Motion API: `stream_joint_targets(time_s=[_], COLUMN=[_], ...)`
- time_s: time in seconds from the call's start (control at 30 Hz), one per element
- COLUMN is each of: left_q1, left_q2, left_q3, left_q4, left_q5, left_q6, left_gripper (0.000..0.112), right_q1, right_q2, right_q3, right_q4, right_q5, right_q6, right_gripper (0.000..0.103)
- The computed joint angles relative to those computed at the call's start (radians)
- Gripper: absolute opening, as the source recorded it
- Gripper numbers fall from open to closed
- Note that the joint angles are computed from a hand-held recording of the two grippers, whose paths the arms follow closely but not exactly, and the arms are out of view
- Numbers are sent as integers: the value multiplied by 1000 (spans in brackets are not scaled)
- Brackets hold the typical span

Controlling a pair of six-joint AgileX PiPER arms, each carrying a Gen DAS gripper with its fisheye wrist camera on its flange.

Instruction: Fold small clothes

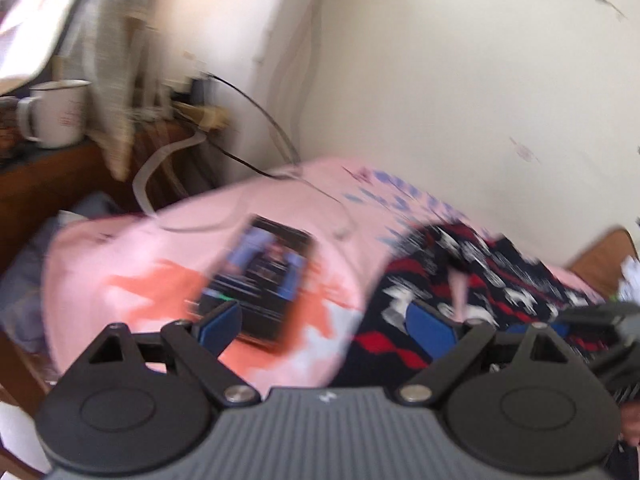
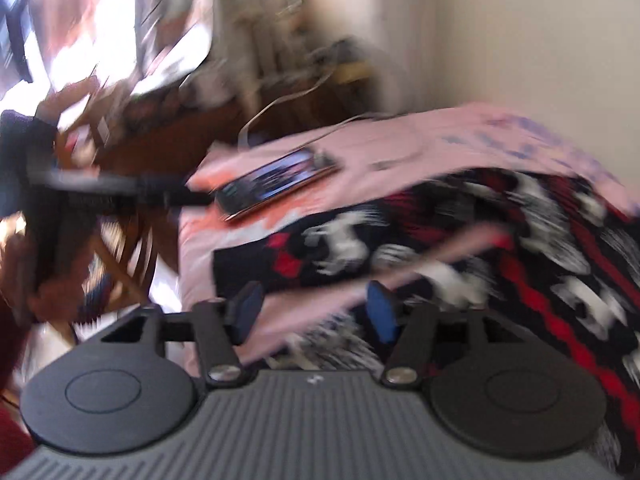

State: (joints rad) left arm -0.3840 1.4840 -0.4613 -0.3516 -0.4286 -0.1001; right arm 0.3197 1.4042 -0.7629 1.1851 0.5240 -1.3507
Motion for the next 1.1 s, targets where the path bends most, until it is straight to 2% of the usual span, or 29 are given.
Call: stream_joint_targets(time_s=[0.07,0.17,0.27,0.3,0.33,0.37,0.4,0.43,0.47,0.57,0.67,0.77,0.9,1.0,1.1], left_q1=[49,134,224,246,265,283,304,316,320,337,350,333,284,240,190], left_q2=[-26,-31,-2,11,23,33,44,56,66,82,80,71,74,91,118], left_q3=[26,47,52,51,51,50,51,48,47,43,48,54,20,-33,-107], left_q4=[44,191,393,438,477,514,555,580,587,612,647,637,624,627,639], left_q5=[-7,-24,-53,-64,-75,-86,-100,-110,-121,-149,-185,-213,-196,-167,-141], left_q6=[-47,-185,-355,-389,-418,-444,-471,-490,-497,-522,-570,-571,-557,-541,-527], left_gripper=[92,92,92,92,92,92,92,92,92,92,92,92,93,93,93], right_q1=[100,176,231,236,241,233,232,226,207,141,78,36,-8,-47,-107], right_q2=[69,165,231,261,268,260,261,265,276,340,437,539,669,716,678], right_q3=[-68,-137,-183,-183,-187,-185,-192,-216,-250,-406,-700,-1000,-1395,-1556,-1524], right_q4=[-63,-78,-161,-161,-189,-181,-213,-281,-308,-304,-274,-185,-274,-370,-360], right_q5=[-36,-69,-102,-132,-144,-140,-148,-141,-113,-2,169,238,336,376,377], right_q6=[50,54,115,99,123,112,141,210,260,371,560,717,984,1116,1111], right_gripper=[67,83,83,76,74,61,34,19,14,13,13,13,13,13,13])
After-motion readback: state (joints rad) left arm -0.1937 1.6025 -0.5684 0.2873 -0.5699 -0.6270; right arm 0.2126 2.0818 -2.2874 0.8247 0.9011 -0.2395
